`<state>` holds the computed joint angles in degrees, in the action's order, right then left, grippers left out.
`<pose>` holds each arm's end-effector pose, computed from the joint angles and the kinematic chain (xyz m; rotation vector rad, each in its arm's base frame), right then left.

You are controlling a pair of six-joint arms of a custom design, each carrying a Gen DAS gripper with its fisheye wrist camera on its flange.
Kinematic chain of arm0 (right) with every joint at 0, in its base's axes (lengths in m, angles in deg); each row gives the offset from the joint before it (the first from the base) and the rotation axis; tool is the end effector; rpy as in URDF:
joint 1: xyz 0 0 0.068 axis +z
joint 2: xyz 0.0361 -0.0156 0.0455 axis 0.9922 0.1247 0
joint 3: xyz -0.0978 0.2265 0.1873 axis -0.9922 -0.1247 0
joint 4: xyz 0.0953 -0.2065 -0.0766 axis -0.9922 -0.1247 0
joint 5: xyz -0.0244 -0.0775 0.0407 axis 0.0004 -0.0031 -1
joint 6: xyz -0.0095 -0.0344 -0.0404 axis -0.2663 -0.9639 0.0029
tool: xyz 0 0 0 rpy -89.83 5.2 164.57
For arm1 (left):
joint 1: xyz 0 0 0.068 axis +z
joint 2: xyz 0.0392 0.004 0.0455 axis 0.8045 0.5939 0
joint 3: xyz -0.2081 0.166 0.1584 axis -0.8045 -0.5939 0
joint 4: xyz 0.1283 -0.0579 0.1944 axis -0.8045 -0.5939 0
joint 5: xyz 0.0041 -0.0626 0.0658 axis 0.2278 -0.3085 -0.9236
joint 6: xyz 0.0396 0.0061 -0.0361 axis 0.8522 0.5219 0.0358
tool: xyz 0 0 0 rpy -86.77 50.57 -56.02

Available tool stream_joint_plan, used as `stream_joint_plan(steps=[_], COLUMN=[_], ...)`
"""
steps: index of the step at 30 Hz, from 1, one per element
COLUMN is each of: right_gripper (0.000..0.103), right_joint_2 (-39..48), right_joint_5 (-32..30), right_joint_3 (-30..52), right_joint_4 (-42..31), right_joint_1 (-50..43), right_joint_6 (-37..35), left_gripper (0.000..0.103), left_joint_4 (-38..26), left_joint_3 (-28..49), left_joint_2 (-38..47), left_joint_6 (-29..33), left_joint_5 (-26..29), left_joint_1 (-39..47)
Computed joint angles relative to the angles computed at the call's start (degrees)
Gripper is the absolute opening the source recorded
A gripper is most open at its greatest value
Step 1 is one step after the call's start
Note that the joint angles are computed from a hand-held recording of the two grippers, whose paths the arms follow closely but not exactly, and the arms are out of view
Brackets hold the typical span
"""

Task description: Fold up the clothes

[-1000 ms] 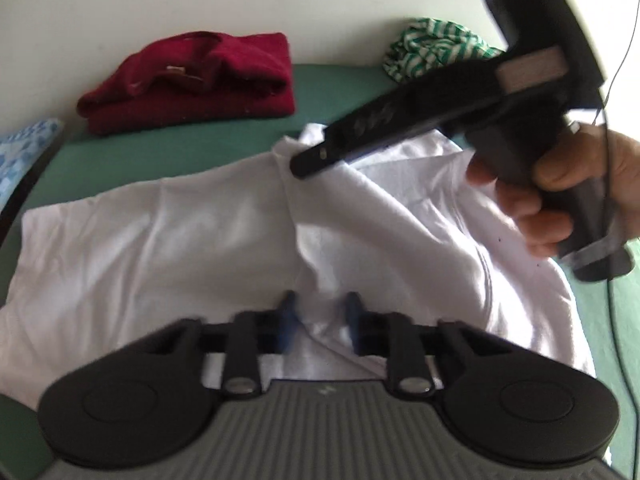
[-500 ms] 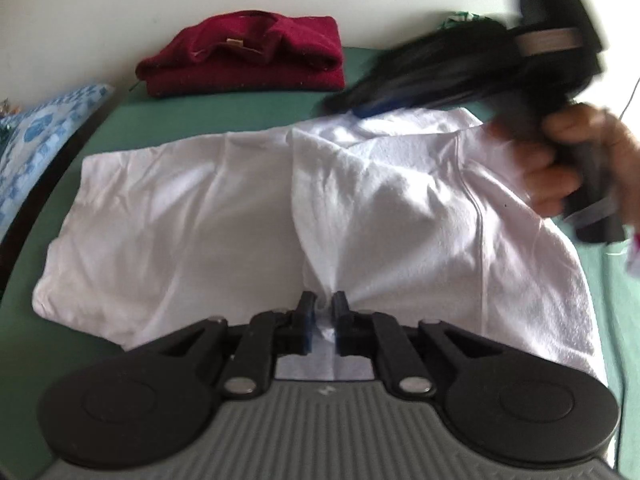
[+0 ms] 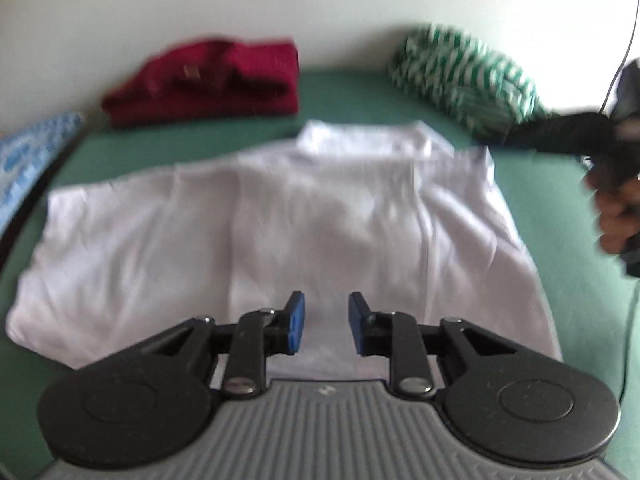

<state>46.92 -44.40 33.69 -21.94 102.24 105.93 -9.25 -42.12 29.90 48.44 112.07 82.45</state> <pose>0.2560 0.1042 0.2289 -0.1918 2.2403 0.8069 0.1426 0.0599 0.2320 0.2221 2.4292 -0.1706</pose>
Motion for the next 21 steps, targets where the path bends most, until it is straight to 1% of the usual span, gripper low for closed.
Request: stream_joint_plan(steps=[1,2,3,4,5,6,7,8,9,10,11,12,13,14,15,17,18,19,20,21], right_gripper=[0.017,0.018,0.020,0.020,0.020,0.020,0.019,0.000,0.000,0.000,0.000,0.000,0.000,0.008,0.013,0.013,0.013,0.013,0.009,0.001], right_joint_2=[-1.96,-3.02,-2.28,-1.39,-0.08,1.64,2.94,4.39,6.12,7.44,7.97,7.73,7.48,7.00,6.06,4.50,4.46,4.51,4.44,4.52], right_joint_5=[-1.08,-2.68,-5.35,-7.95,-9.33,-7.57,-4.42,-2.73,-3.31,-4.60,-4.49,-4.32,-4.16,-4.65,-6.38,-9.99,-11.84,-12.19,-11.21,-10.24], right_joint_3=[-1.31,-1.60,0.07,1.83,3.53,4.69,4.81,4.20,3.77,3.16,3.11,3.50,3.90,4.08,3.81,3.17,2.31,1.23,-0.21,-1.73], right_joint_4=[1.53,1.23,-2.69,-6.68,-10.11,-11.85,-11.49,-8.73,-5.48,-2.05,-0.80,-1.65,-2.52,-3.42,-4.42,-6.27,-6.42,-5.74,-3.98,-1.62], right_joint_1=[0.50,0.91,1.05,1.20,1.55,2.17,2.40,1.62,-0.24,-2.11,-2.74,-2.45,-2.16,-1.86,-1.56,-0.89,-0.41,-0.01,-0.02,-0.43], right_joint_6=[0.04,-0.27,-1.45,-2.80,-4.05,-4.74,-4.84,-3.60,-1.37,0.66,1.56,2.05,2.54,2.66,2.08,1.11,1.16,1.49,2.30,4.05], left_gripper=[0.025,0.027,0.031,0.037,0.039,0.039,0.039,0.040,0.041,0.043,0.043,0.043,0.039,0.039,0.040,0.043,0.045,0.050,0.052,0.052], left_joint_4=[0.50,0.68,0.81,0.55,0.28,0.17,0.40,0.85,1.30,0.97,0.84,-0.46,-1.76,-4.06,-7.38,-14.83,-19.90,-24.79,-28.62,-32.70], left_joint_3=[-0.78,-1.63,-2.46,-2.63,-2.78,-2.82,-2.88,-3.14,-3.41,-3.59,-3.71,-3.14,-2.55,-1.83,-1.05,0.88,1.83,2.48,2.60,2.73], left_joint_2=[0.15,-0.86,-1.90,-2.25,-2.57,-2.82,-2.89,-3.02,-3.16,-3.34,-3.57,-4.13,-4.69,-5.94,-7.57,-10.14,-11.12,-11.91,-12.52,-12.93], left_joint_6=[-0.85,-0.60,-0.32,-0.35,-0.37,-0.61,-0.83,-1.00,-1.19,0.11,0.72,0.84,0.92,1.75,3.76,9.19,13.14,17.38,21.21,25.65], left_joint_5=[-1.28,-1.21,-1.12,-0.83,-0.54,-0.57,-0.88,-1.20,-1.53,-0.80,-0.68,-1.10,-1.55,-0.05,2.20,7.10,9.81,12.09,13.14,14.07], left_joint_1=[-1.33,-1.36,-1.36,-1.26,-1.16,-1.28,-1.62,-2.08,-2.55,-1.30,-0.81,-0.79,-0.79,0.60,3.07,9.07,12.54,15.90,18.32,21.10])
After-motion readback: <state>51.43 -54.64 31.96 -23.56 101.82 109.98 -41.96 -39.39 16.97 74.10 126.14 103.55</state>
